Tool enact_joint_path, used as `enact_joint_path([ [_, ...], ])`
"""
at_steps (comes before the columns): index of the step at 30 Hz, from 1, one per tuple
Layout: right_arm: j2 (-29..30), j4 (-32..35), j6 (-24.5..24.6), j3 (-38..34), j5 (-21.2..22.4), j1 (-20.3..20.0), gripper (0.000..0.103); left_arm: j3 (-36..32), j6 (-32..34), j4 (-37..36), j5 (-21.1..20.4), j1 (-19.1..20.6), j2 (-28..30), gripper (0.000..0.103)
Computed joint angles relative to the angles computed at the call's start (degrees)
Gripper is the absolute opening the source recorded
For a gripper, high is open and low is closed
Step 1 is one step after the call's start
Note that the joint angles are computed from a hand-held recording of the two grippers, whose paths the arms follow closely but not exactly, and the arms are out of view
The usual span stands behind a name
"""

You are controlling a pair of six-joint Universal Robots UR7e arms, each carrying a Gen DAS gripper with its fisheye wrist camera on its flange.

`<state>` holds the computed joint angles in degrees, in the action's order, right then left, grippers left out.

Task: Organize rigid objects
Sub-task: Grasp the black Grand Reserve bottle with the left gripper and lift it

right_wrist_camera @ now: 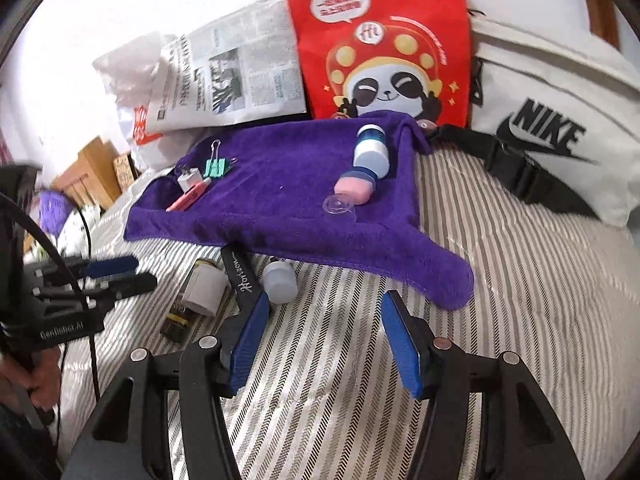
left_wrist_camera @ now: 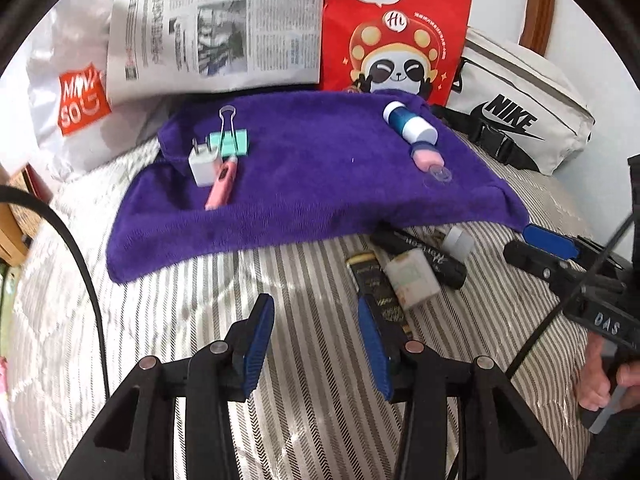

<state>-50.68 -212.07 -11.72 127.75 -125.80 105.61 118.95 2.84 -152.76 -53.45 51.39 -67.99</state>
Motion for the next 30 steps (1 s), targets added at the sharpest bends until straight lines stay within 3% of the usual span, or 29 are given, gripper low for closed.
enact_joint_path([
  [11,-1.16,-5.20,1.92,2.77,0.34,-1.91,0.058,-1.29,1.14,2.28,-7.39,1.86,0.72,0.042],
  [18,-3.68,-7.04,5.38,5.74,2.49,-4.33,0.059,-1.95,1.78,3.77,-5.30,0.44,3.23,0.049],
  [23,-3.77,-7.42,5.05,6.00,1.84,-4.31,0.059,-1.21,3.50,2.34,0.08,-0.20,3.56,0.050],
  [30,-3.53,-6.34,4.29,5.68,1.80,-3.83,0.059,-1.54,5.55,-0.09,-0.02,0.30,4.46,0.048],
])
